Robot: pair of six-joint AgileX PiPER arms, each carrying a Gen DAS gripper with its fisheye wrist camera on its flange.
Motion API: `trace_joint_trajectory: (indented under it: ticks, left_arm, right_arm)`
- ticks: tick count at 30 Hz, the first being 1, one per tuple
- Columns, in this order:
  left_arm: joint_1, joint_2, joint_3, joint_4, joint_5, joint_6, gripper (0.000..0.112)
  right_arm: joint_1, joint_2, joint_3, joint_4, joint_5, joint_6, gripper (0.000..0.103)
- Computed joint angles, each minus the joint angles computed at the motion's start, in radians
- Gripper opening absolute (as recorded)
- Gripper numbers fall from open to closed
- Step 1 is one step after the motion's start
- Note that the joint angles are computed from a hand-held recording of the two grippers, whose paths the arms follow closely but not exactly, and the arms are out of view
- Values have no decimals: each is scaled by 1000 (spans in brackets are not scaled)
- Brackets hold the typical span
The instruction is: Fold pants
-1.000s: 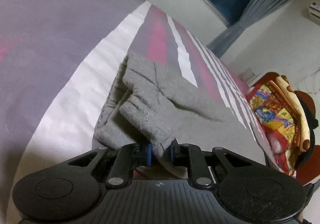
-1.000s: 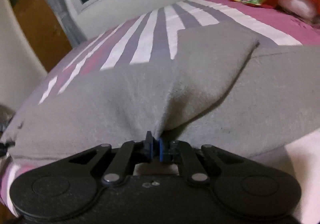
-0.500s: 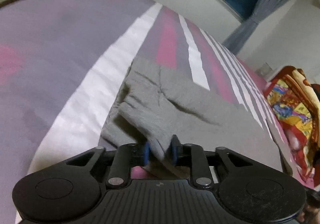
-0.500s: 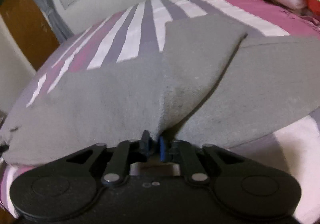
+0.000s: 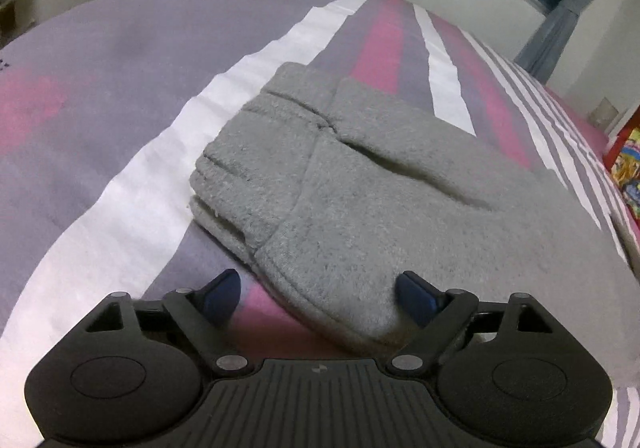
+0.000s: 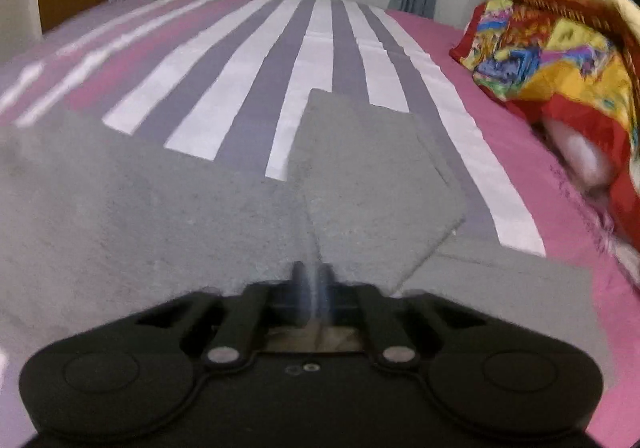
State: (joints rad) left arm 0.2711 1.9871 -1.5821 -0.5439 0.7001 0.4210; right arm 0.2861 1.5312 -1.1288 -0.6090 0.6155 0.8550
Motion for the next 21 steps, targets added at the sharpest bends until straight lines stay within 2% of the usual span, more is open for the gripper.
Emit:
trace_joint_trajectory:
  ticks: [3, 5, 6, 7, 8, 9, 10, 12, 16, 18, 21]
  left_arm:
    - [15, 1, -4, -30, 21, 41, 86]
    - [18, 5, -5, -37, 22, 54, 86]
    - [16, 9, -6, -37, 19, 58, 86]
    - [14, 11, -9, -32, 20, 54, 86]
    - [13, 14, -15, -24, 26, 47, 86]
    - [10, 18, -20, -19, 29, 41, 86]
    - [12, 19, -23, -21, 34, 46, 86]
    - [10, 24, -22, -26, 27, 50, 86]
    - [-5, 22, -16, -4, 10, 27, 87]
    - [-6, 25, -22, 0, 15, 20, 87]
    - [-3, 32, -33, -2, 25, 20, 87]
  right_arm:
    - [40, -180, 148, -45, 1, 104, 4]
    - [-4, -199, 216, -5, -18, 92, 7]
    - [-27, -181, 245, 23, -21, 68, 19]
    - [-56, -179, 283, 45, -64, 45, 24]
    - [-49, -200, 298, 27, -71, 61, 29]
    - [-22, -213, 286, -22, -38, 101, 42]
    - [14, -238, 291, -106, -35, 154, 45]
    - [64, -245, 274, -195, -52, 143, 43]
    - [95, -50, 83, -181, -33, -153, 42]
    - [138, 57, -9, -222, 30, -202, 42]
    - [131, 193, -134, -292, 97, -247, 40]
